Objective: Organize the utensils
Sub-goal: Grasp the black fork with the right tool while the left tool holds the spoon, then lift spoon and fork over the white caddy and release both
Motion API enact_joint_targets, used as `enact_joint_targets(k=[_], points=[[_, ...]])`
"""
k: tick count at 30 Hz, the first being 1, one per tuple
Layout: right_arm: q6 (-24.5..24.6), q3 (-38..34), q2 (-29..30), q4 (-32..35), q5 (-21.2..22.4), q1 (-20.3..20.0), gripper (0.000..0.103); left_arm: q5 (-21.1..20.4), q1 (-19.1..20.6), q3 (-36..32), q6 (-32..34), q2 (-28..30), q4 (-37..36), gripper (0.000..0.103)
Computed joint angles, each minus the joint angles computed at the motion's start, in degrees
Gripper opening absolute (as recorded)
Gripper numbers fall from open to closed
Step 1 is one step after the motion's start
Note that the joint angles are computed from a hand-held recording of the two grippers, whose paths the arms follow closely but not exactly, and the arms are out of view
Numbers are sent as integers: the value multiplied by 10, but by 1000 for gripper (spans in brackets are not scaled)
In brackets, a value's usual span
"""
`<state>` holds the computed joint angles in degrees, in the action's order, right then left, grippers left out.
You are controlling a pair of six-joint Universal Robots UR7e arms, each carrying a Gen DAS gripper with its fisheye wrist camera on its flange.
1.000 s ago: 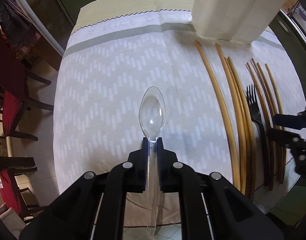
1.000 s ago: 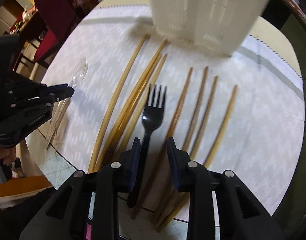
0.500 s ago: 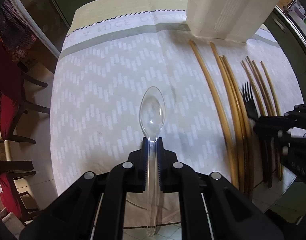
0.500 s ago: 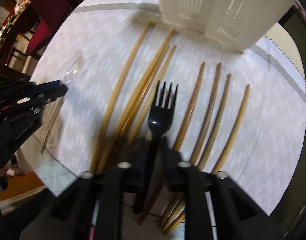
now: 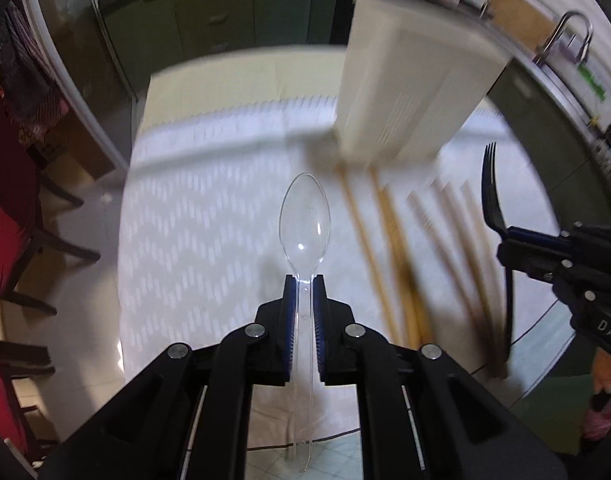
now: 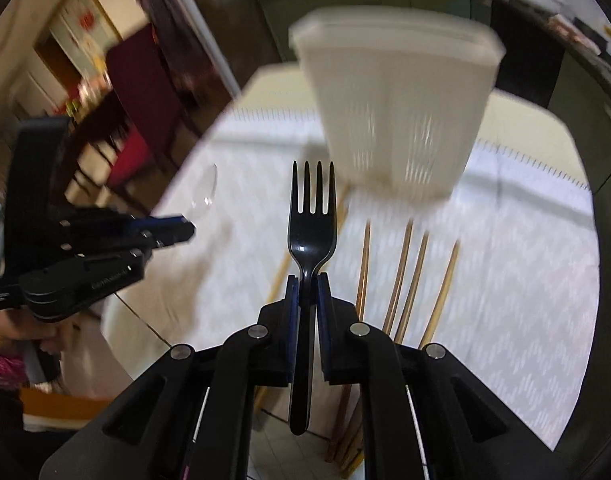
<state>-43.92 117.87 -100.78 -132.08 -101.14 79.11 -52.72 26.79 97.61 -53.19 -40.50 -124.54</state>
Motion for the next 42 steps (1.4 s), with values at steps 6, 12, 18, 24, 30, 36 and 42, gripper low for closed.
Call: enact_joint_targets(k=[6, 12, 18, 24, 30, 36, 42], points=[[0, -20, -37, -58, 124, -12, 10, 69, -14, -40, 77, 7, -134, 8], [33, -60, -17, -124, 177, -3, 10, 137, -7, -134, 253, 84, -353, 8], [56, -89, 13, -200, 185, 10, 10, 163, 11, -247, 439, 193, -574, 8], [60, -113, 48, -250, 177, 25, 10, 179, 26, -341, 574, 283, -714, 9], [55, -126, 99, -369, 185, 34, 10, 192, 31, -361, 630, 318, -755, 9], [50, -158, 166, -429, 171, 41, 10, 202, 30, -304, 619, 309, -740, 9], [37, -157, 199, -449, 170, 26, 10, 201, 27, -228, 578, 277, -718, 33]])
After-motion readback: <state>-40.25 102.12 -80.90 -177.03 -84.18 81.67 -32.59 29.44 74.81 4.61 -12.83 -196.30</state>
